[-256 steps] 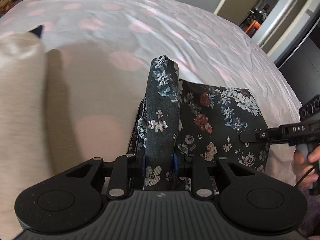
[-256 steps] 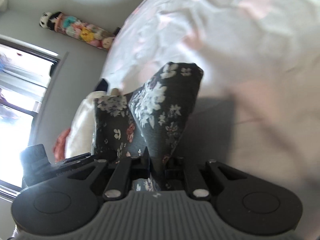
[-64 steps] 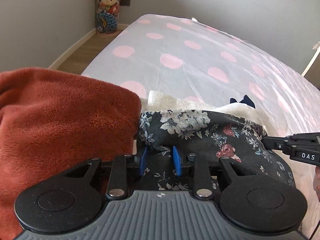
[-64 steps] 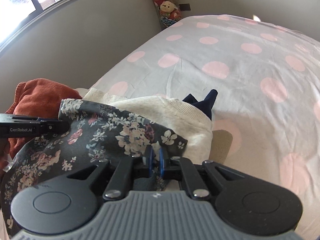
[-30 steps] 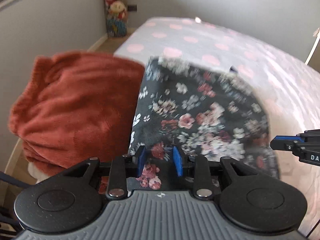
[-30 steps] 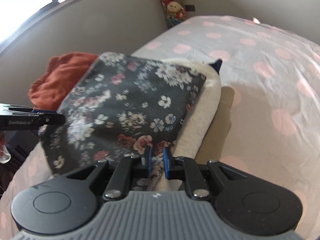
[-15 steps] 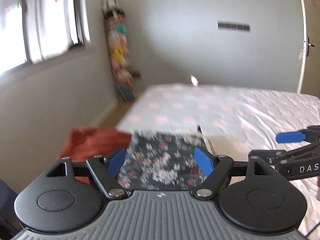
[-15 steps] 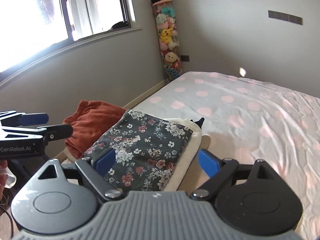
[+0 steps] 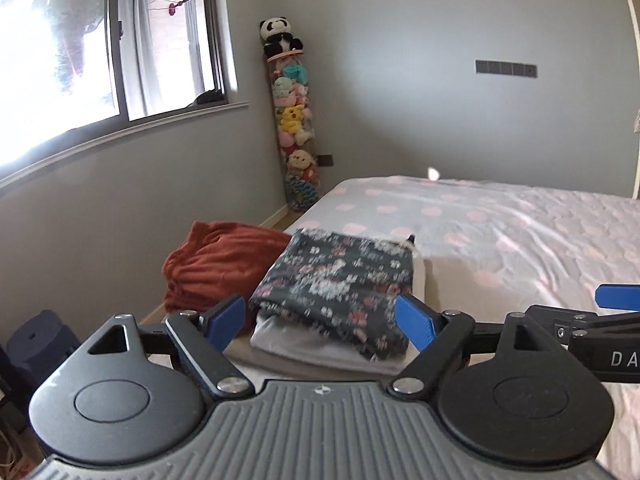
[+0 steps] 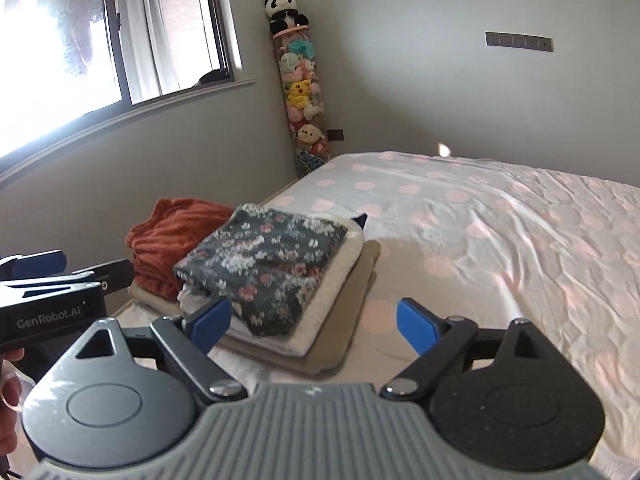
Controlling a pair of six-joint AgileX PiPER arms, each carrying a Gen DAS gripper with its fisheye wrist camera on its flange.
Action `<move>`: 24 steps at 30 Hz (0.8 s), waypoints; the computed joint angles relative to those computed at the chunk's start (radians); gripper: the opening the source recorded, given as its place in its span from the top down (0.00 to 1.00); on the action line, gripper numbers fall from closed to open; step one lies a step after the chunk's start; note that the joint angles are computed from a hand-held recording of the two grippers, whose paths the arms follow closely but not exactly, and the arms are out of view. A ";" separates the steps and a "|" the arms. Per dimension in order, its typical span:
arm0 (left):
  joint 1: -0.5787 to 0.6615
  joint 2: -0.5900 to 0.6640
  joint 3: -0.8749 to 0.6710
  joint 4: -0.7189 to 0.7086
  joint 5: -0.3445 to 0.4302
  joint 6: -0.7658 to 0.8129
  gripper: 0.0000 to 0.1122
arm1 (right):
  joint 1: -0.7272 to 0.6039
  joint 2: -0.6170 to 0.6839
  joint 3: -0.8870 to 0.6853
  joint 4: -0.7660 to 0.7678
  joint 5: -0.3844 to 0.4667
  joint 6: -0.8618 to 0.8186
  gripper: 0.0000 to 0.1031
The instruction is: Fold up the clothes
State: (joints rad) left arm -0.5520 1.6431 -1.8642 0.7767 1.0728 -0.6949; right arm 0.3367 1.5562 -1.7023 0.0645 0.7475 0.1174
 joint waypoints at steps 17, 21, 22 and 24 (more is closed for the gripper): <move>-0.103 -0.146 0.318 0.010 0.003 -0.240 0.26 | 0.080 -0.174 0.361 -0.158 -0.152 0.123 0.11; -0.122 -0.142 0.310 0.017 0.013 -0.248 0.26 | 0.083 -0.186 0.366 -0.175 -0.151 0.134 0.11; -0.128 -0.143 0.309 0.019 0.017 -0.252 0.27 | 0.086 -0.190 0.369 -0.183 -0.152 0.140 0.11; -0.135 -0.143 0.308 0.020 0.025 -0.264 0.27 | 0.090 -0.198 0.376 -0.199 -0.154 0.153 0.11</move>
